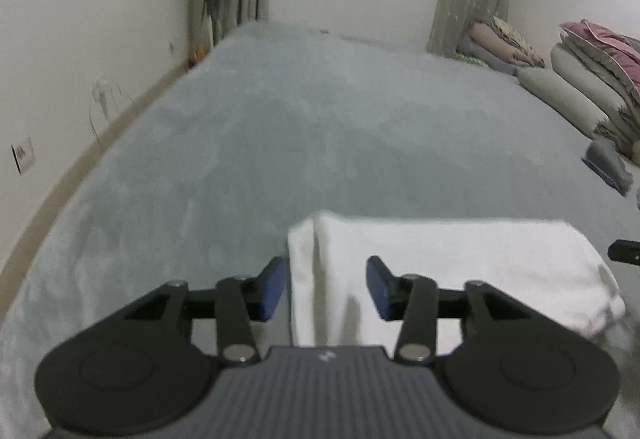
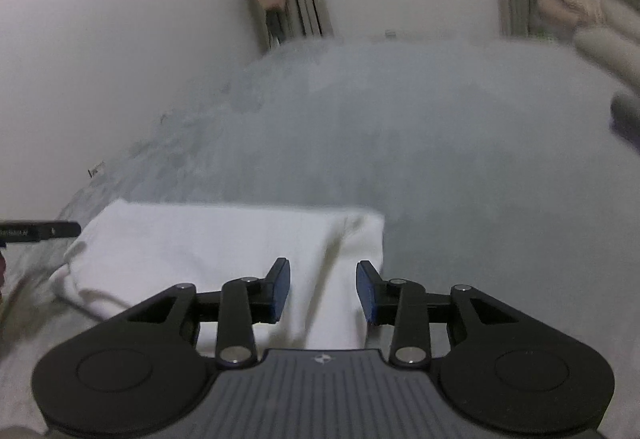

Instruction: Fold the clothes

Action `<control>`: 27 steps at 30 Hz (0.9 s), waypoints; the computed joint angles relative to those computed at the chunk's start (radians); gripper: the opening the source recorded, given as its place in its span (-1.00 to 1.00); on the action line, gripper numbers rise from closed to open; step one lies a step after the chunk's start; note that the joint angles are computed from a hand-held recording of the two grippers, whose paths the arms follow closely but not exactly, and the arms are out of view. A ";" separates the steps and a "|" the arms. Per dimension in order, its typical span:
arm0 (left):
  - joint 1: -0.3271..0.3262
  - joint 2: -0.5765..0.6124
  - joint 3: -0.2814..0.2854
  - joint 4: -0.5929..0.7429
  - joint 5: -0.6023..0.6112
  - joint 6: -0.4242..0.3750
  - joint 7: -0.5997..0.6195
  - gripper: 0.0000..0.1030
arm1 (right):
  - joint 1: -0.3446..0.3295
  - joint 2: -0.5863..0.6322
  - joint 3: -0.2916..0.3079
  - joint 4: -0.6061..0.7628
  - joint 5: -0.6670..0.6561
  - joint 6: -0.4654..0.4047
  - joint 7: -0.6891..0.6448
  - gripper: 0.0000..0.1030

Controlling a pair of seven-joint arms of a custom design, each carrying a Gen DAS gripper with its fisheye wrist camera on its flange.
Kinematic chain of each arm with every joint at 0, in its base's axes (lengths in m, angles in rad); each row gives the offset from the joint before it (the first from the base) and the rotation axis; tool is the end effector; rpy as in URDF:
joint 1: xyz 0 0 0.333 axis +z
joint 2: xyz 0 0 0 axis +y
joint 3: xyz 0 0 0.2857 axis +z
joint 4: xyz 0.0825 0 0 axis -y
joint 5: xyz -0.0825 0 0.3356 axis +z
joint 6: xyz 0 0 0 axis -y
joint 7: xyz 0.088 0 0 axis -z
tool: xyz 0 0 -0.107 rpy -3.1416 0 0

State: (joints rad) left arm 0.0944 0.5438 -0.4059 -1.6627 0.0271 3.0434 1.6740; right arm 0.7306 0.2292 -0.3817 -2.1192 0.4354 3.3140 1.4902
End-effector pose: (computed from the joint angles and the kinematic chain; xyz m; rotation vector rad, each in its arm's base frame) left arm 0.6548 -0.1565 0.4190 -1.4996 2.0137 -1.0477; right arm 0.5483 0.1667 0.4329 -1.5970 1.5727 -0.6536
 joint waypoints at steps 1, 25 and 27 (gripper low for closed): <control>-0.009 0.023 -0.005 0.030 0.004 0.012 0.006 -0.32 | -0.048 0.021 0.047 0.029 -0.008 0.018 0.000 -0.32; -0.084 0.136 0.068 0.113 0.151 -0.011 -0.054 -0.54 | -0.040 0.220 -0.040 0.219 -0.250 -0.154 0.181 -0.44; -0.078 0.129 0.063 0.102 0.145 -0.007 -0.042 -0.54 | 0.008 0.221 -0.095 0.214 -0.295 -0.153 0.217 -0.42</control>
